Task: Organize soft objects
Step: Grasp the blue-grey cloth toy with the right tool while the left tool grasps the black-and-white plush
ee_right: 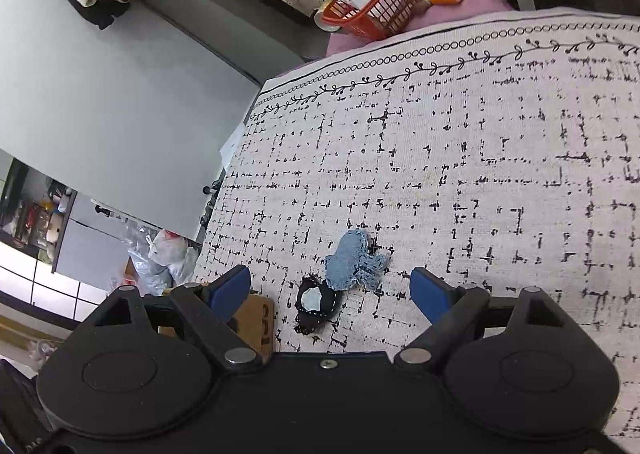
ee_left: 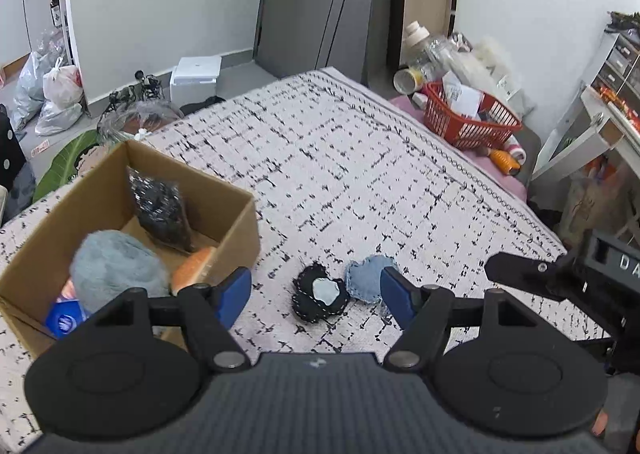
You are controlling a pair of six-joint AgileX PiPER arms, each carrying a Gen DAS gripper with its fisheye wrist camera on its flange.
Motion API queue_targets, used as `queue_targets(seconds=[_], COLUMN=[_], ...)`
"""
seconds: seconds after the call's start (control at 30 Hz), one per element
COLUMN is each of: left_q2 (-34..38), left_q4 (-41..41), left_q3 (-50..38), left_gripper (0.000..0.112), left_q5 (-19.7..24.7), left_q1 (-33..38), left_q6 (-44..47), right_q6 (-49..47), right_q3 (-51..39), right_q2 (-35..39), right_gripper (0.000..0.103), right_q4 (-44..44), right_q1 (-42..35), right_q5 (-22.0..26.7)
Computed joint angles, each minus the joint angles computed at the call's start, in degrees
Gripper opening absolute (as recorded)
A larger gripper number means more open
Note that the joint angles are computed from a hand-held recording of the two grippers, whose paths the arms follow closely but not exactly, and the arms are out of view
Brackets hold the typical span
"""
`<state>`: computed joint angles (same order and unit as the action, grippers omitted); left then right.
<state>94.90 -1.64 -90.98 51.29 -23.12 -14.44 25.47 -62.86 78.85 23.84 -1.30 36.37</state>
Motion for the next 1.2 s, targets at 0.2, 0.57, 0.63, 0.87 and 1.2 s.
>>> queue_targets(seconds=[0.2, 0.57, 0.63, 0.87, 1.2], left_q2=[2.86, 9.51, 11.04, 14.63, 14.5], left_q4=[0.59, 1.97, 2.56, 6.21, 7.28], left_q3=[0.52, -1.04, -1.79, -2.16, 1.9], left_gripper=[0.066, 0.054, 0.054, 0.054, 0.04], left_q5=[-1.88, -3.75, -3.87, -5.22, -9.39], left_q1=[-1.27, -3.02, -3.41, -4.52, -3.36], left_q6=[-2.0, -5.35, -6.02, -8.87, -9.94], right_q6=[-4.14, -8.56, -9.48, -14.36, -18.32], right_q3=[-0.54, -0.35, -0.14, 0.0, -4.26], right_q2=[4.01, 8.68, 9.23, 12.5, 19.59], right_gripper=[0.076, 0.073, 0.073, 0.07, 0.07], right_q4=[5.68, 11.92, 13.34, 18.29, 20.81], right_q1=[-1.86, -3.11, -3.54, -4.36, -1.77], right_q5=[-0.9, -2.73, -3.18, -4.53, -4.7])
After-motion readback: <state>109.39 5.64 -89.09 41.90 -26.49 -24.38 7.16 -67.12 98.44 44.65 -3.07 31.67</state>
